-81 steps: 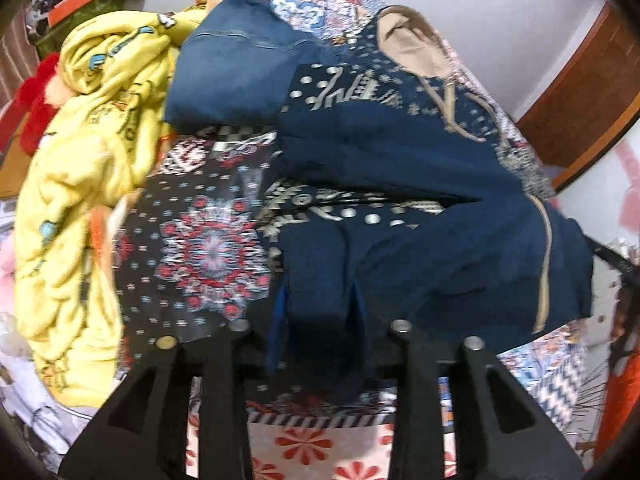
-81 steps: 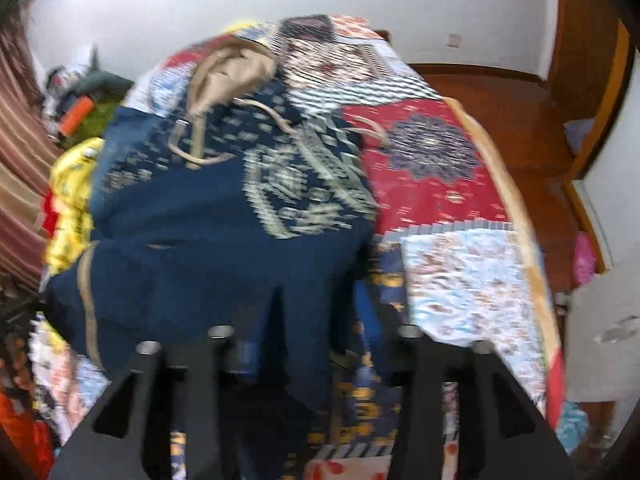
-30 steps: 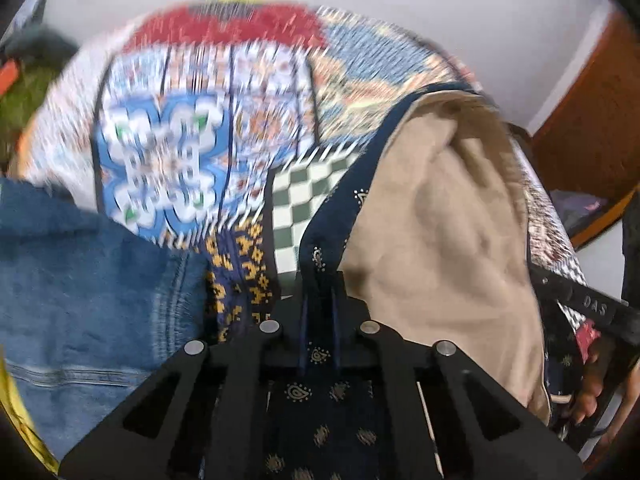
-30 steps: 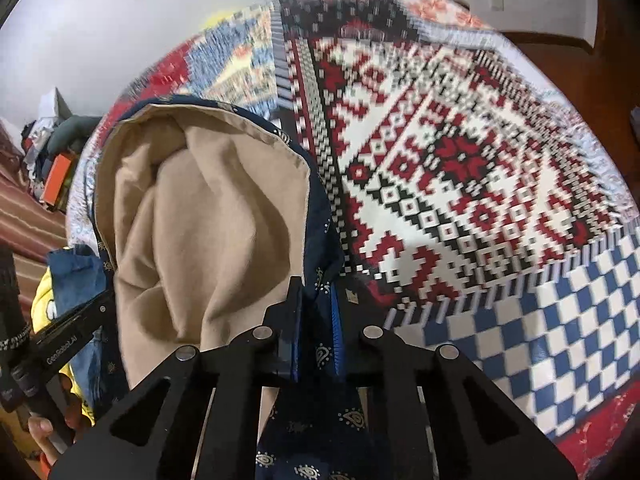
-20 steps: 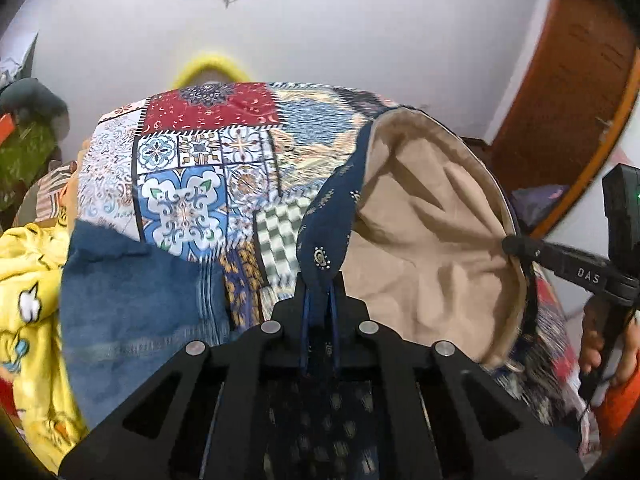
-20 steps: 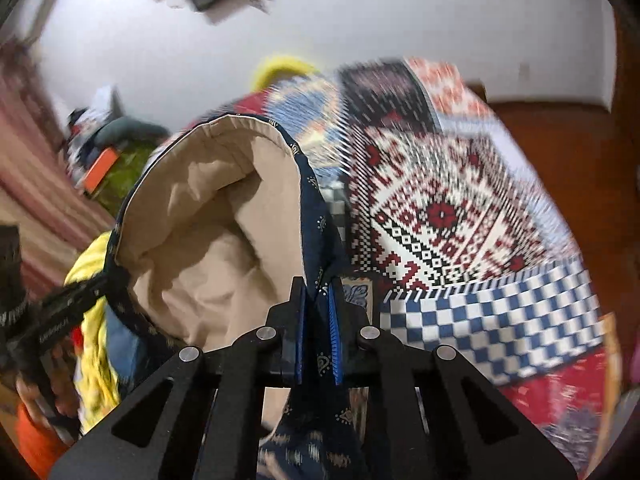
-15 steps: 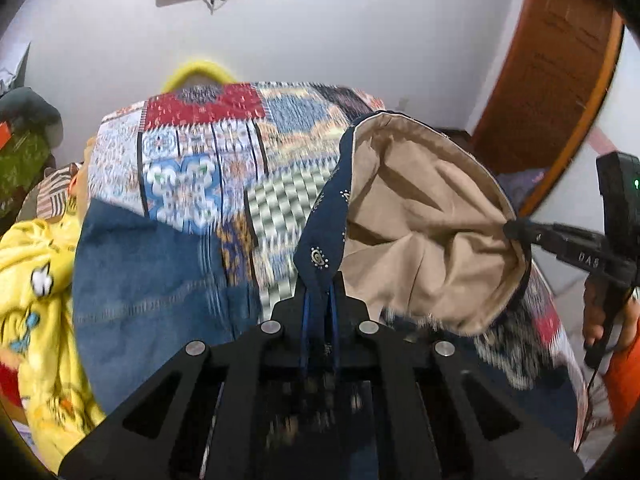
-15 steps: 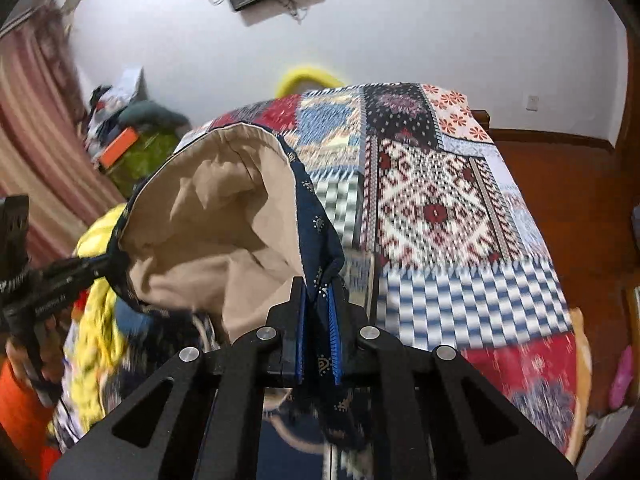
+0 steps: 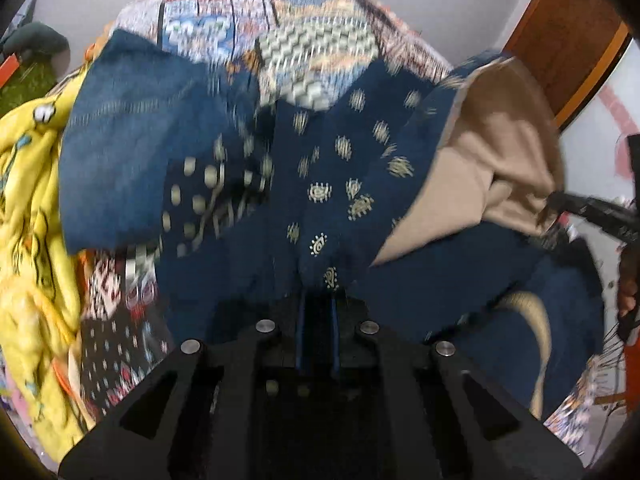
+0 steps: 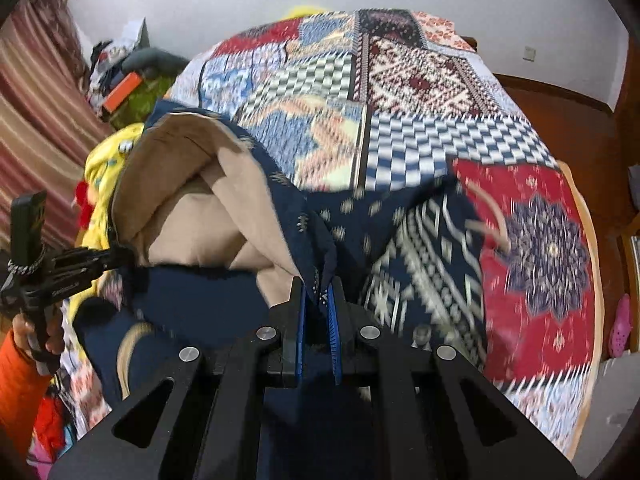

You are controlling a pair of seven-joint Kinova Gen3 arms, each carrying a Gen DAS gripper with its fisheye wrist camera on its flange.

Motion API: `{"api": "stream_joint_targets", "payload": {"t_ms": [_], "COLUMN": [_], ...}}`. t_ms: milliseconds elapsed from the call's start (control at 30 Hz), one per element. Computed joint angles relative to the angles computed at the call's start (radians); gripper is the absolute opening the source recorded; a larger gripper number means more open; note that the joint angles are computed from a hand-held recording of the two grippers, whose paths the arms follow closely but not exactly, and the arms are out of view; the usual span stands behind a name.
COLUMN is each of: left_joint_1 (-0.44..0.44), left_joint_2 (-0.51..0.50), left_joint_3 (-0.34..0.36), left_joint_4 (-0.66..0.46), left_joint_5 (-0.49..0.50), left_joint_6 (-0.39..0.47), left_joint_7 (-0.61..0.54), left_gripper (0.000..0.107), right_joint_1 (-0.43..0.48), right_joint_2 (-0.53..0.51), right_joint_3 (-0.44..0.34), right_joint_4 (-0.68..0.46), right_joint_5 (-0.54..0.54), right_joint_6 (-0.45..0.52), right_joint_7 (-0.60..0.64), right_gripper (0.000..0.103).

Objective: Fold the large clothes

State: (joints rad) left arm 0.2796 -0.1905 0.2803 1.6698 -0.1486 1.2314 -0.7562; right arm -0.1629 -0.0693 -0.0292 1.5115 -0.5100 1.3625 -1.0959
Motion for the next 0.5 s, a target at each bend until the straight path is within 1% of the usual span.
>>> {"api": "stream_joint_targets", "payload": {"t_ms": [67,167,233,267,300,367,400,433,467,500], "left_joint_1": [0.012,0.040,0.058,0.060,0.068,0.066,0.059,0.051,0.043,0.036], "left_joint_2": [0.009,0.018,0.009,-0.002,-0.012,-0.038,-0.041,-0.039,-0.038,-0.034], "left_joint_3": [0.022,0.056,0.070,0.085,0.080,0.093,0.112,0.115,0.124,0.124], "left_joint_4": [0.002,-0.025,-0.050,-0.066,-0.071,-0.098,-0.121,-0.138,-0.156,-0.169], "left_joint_5": [-0.012,-0.046,-0.067,-0.082,-0.088,-0.116,-0.145,-0.164,-0.189,-0.203], "left_joint_6": [0.022,0.075,0.105,0.121,0.121,0.127,0.145,0.151,0.156,0.153], "left_joint_7": [0.012,0.028,0.032,0.038,0.036,0.029,0.032,0.022,0.021,0.013], "left_gripper": [0.013,0.015,0.023,0.033,0.039,0.042,0.046,0.050,0.059,0.063], "right_joint_1": [0.001,0.002,0.004,0.006,0.009,0.014,0.018,0.019,0.019,0.017], "right_joint_2": [-0.012,-0.039,-0.044,-0.046,-0.050,-0.055,-0.061,-0.068,-0.071,-0.070], "right_joint_3": [0.001,0.008,0.016,0.020,0.026,0.038,0.046,0.050,0.050,0.047], "right_joint_4": [0.009,0.025,0.016,0.010,0.000,-0.013,-0.017,-0.020,-0.028,-0.040], "right_joint_5": [0.009,0.022,0.024,0.025,0.023,0.008,-0.005,-0.014,-0.017,-0.017], "right_joint_6": [0.010,0.020,0.038,0.047,0.062,0.075,0.073,0.066,0.060,0.051], "right_joint_7": [0.006,0.013,0.012,0.013,0.015,0.030,0.047,0.061,0.068,0.070], "right_gripper": [0.013,0.013,0.013,0.015,0.019,0.026,0.029,0.031,0.039,0.050]}}
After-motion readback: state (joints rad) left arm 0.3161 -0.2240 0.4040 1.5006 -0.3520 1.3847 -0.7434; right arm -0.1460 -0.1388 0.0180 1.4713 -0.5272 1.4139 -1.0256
